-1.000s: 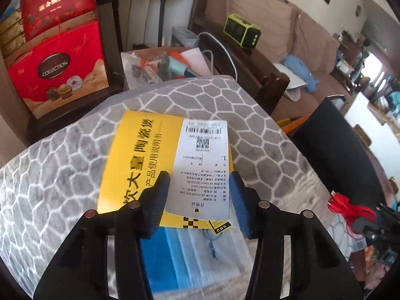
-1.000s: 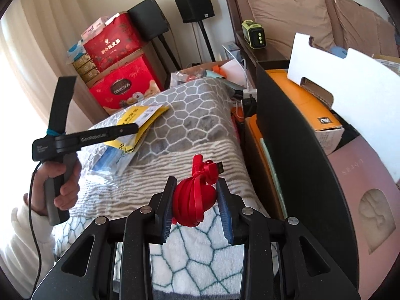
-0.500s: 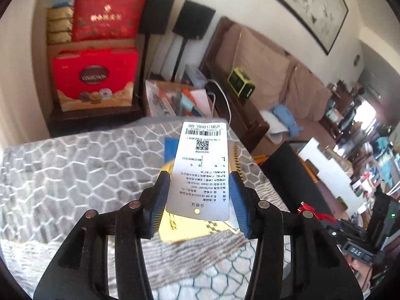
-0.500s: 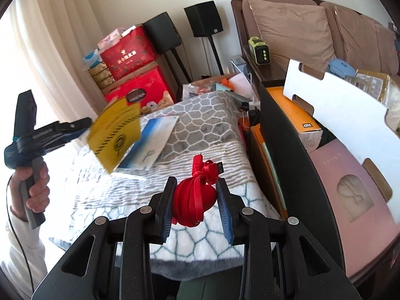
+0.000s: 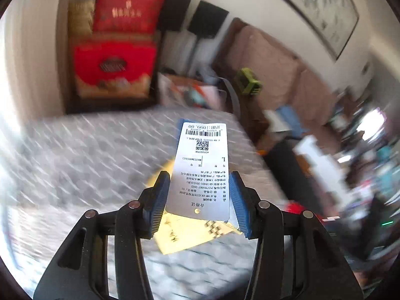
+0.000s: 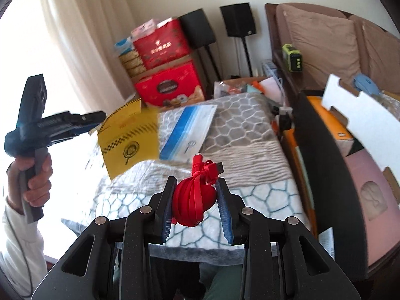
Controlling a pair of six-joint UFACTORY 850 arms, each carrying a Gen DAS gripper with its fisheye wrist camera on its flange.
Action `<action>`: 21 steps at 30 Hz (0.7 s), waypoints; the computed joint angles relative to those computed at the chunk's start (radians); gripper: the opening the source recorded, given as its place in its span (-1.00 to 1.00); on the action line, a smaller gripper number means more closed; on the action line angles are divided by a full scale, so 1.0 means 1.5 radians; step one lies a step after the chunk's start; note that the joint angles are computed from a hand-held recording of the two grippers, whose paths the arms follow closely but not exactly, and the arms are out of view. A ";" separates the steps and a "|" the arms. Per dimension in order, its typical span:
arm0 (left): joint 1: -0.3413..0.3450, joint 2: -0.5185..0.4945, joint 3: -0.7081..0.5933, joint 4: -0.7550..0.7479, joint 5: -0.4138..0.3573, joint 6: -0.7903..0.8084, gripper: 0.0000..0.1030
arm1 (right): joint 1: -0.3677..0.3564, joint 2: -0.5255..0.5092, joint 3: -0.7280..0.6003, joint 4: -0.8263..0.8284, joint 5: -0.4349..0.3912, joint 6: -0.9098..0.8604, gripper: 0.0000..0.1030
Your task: Organize objects
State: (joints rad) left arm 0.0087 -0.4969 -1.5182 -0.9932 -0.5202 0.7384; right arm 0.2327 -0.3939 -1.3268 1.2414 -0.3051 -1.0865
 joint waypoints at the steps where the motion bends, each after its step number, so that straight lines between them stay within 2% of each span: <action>1: 0.003 -0.005 0.009 -0.026 -0.007 0.022 -0.11 | 0.003 -0.007 -0.005 -0.016 -0.003 0.013 -0.38; 3: -0.005 -0.005 0.024 0.006 0.029 0.005 -0.11 | 0.010 -0.029 -0.025 -0.055 -0.011 0.047 -0.38; 5: -0.004 -0.017 0.010 0.056 0.000 -0.060 -0.11 | 0.018 -0.059 -0.055 -0.122 -0.025 0.100 -0.38; 8: -0.004 -0.017 0.019 0.061 0.006 -0.065 -0.11 | 0.028 -0.109 -0.104 -0.205 -0.057 0.165 -0.37; 10: -0.001 -0.017 0.023 0.042 -0.007 -0.050 -0.11 | 0.034 -0.138 -0.133 -0.257 -0.070 0.209 -0.31; 12: -0.001 -0.018 0.025 0.035 -0.015 -0.042 -0.11 | 0.033 -0.161 -0.157 -0.250 -0.092 0.205 -0.30; 14: -0.001 -0.016 0.030 0.026 -0.020 -0.031 -0.11 | 0.031 -0.167 -0.165 -0.226 -0.097 0.201 -0.09; 16: 0.000 -0.018 0.033 0.011 -0.027 -0.016 -0.10 | 0.025 -0.167 -0.165 -0.155 -0.107 0.152 0.00; 18: 0.001 -0.021 0.033 -0.003 -0.036 -0.006 -0.10 | 0.011 -0.171 -0.172 -0.061 -0.156 0.091 0.02; 21: 0.004 -0.028 0.030 -0.023 -0.049 0.011 -0.10 | -0.009 -0.191 -0.192 0.046 -0.264 0.044 0.03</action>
State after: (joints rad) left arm 0.0141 -0.5384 -1.4733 -1.0278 -0.5943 0.7544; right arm 0.2195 -0.6812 -1.6155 1.3106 -0.7013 -1.0200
